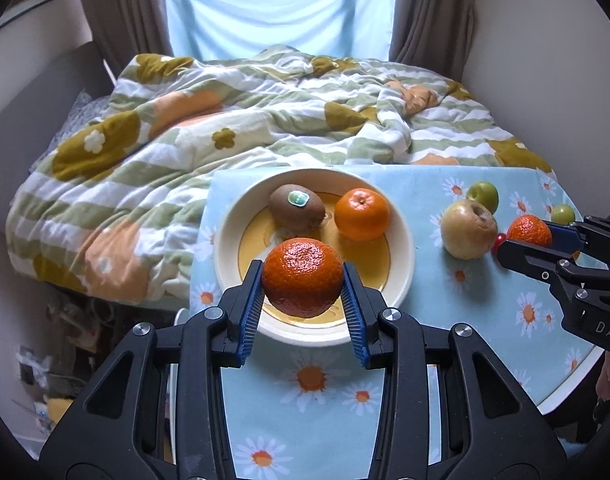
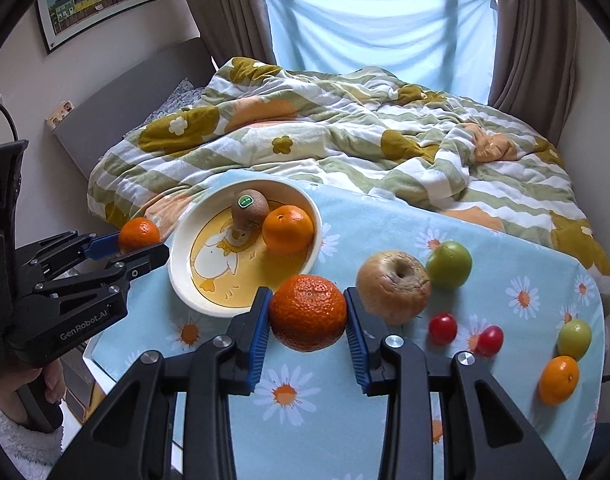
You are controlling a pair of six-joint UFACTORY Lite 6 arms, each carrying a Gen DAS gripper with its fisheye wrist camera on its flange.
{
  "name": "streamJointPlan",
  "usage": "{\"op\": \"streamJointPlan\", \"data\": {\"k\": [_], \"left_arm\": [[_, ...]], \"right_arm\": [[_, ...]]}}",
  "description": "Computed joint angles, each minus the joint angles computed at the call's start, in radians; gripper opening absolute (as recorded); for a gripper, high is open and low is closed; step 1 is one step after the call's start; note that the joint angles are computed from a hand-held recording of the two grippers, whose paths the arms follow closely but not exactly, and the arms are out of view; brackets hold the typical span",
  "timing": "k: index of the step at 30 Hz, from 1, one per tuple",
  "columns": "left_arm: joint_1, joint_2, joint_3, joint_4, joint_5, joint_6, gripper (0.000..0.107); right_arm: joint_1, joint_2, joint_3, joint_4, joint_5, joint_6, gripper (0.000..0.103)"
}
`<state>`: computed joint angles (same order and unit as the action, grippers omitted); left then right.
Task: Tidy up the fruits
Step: 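Place the tangerine in the bowl with the left tool while the right tool carries its tangerine, then lower the tangerine into the bowl and open the right tool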
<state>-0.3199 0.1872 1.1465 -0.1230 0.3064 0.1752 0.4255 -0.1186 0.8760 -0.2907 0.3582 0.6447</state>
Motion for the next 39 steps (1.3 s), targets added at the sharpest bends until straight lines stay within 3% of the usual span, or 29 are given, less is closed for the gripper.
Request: {"op": "streamJointPlan", "data": {"k": [5,10,19,25,26,27,28,29,39], "left_arm": [[0.088,0.149,0.141,-0.241,0.03,0.33,0.044],[0.137,0.324,0.313,-0.343,0.079,0.496,0.044],[0.136,0.618,0.631,-0.291,0.146,0.512,0.044],[0.125,0.673,0.706,-0.255,0.154,0.484,0.045],[0.126,0.676,0.713,-0.251,0.156,0.482,0.052],[0.124,0.677,0.718,-0.237,0.158,0.47,0.08],[0.123,0.678,0.722,-0.235,0.164,0.47,0.097],[0.129,0.666,0.708,-0.267,0.158,0.502,0.103],[0.143,0.502,0.498,-0.249,0.11,0.461,0.103]], "right_arm": [[0.053,0.139,0.112,-0.132,0.016,0.199,0.033],[0.076,0.251,0.21,-0.193,0.044,0.313,0.033],[0.052,0.391,0.315,-0.166,0.049,0.322,0.033],[0.016,0.414,0.32,-0.135,0.035,0.284,0.033],[0.01,0.413,0.319,-0.128,0.032,0.276,0.033],[0.005,0.412,0.317,-0.125,0.03,0.272,0.033],[0.002,0.412,0.318,-0.126,0.031,0.271,0.033],[-0.001,0.411,0.319,-0.125,0.034,0.265,0.033],[-0.028,0.38,0.312,-0.042,0.039,0.119,0.033]]}}
